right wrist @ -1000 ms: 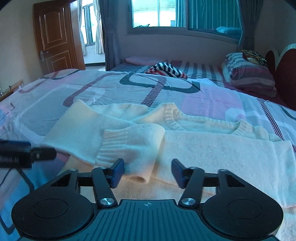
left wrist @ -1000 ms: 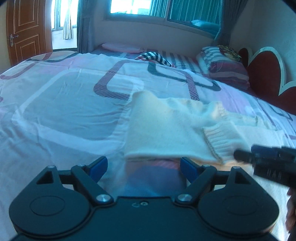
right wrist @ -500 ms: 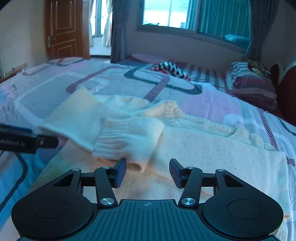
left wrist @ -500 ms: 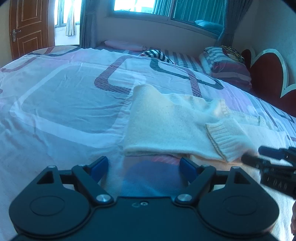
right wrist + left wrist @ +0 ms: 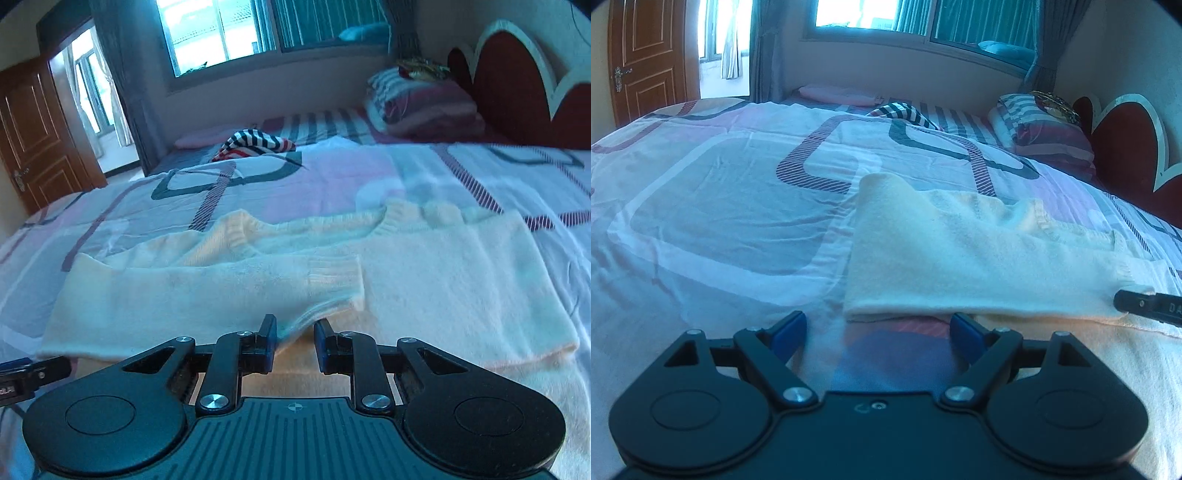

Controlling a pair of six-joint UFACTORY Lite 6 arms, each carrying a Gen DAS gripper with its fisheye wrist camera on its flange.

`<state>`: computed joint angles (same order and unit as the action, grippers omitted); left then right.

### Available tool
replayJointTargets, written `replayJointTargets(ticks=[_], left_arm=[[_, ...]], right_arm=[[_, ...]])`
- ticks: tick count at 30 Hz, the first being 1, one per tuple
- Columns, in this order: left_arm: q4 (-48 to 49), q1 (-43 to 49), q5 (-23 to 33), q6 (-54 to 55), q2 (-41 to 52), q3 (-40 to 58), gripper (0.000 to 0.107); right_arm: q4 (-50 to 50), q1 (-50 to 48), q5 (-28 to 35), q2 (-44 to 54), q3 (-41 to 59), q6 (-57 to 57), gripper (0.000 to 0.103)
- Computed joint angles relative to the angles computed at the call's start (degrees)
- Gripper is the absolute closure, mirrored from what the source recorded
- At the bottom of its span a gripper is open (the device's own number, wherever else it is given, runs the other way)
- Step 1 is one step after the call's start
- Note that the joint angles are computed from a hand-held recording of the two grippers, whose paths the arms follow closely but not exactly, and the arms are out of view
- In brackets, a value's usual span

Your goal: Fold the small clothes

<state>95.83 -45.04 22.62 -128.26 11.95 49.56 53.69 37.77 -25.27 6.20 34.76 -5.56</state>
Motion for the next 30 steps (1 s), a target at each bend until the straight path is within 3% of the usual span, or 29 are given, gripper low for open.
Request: replayJointTargets(ticks=[3, 5, 7, 10, 11, 12, 13, 21, 24, 29, 30], left_arm=[[-0.2, -0.4, 0.6, 1.1, 1.2, 1.1, 0.023], [0.2, -0.8, 0.7, 0.8, 0.9, 0.7, 0.023], [1.3, -1.0, 1.0, 0.2, 1.0, 0.4, 0.024], [1.2, -1.6, 2.0, 1.0, 2.0, 1.0, 0.025], [1.3, -1.7, 2.3, 1.1, 2.4, 1.4, 0.026], [1.3, -1.8, 2.6, 1.3, 2.7, 1.6, 0.027], [1.4, -2.0, 3.0, 1.4, 3.0, 1.9, 0.028], [3.0, -2.6, 4.8, 1.8, 6.1, 5.2, 0.033], [2.6, -3.1, 5.4, 3.0, 7.7, 7.2, 0.041], [2.5, -3.8, 6.5, 3.3, 9.0, 8.7, 0.072], [2.6, -3.9, 6.3, 3.3, 9.1, 8.7, 0.074]], right_arm=[[-9.0, -2.1, 1.9, -2.3, -1.9, 6.5, 0.074], [-7.6, -2.9, 2.1, -2.7, -2.2, 5.5, 0.067], [-5.0, -3.0, 0.8, -2.5, -2.4, 3.1, 0.065], [-9.6, -3.3, 0.4, -1.7, -2.6, 7.7, 0.066], [-8.2, -2.8, -0.3, -1.4, -2.4, 6.5, 0.068], [-7.4, -2.4, -0.9, -1.2, -2.1, 5.6, 0.09], [-7.4, -2.3, -1.0, -0.6, -1.8, 5.1, 0.1], [7.7, 0.2, -7.2, -10.2, -5.4, -14.3, 0.1], [9.6, -2.2, -7.0, -13.6, -7.1, -19.4, 0.1], [9.6, -8.0, -5.4, -18.1, -12.5, -21.4, 0.1], [8.6, -9.5, -4.7, -18.7, -13.6, -20.5, 0.1]])
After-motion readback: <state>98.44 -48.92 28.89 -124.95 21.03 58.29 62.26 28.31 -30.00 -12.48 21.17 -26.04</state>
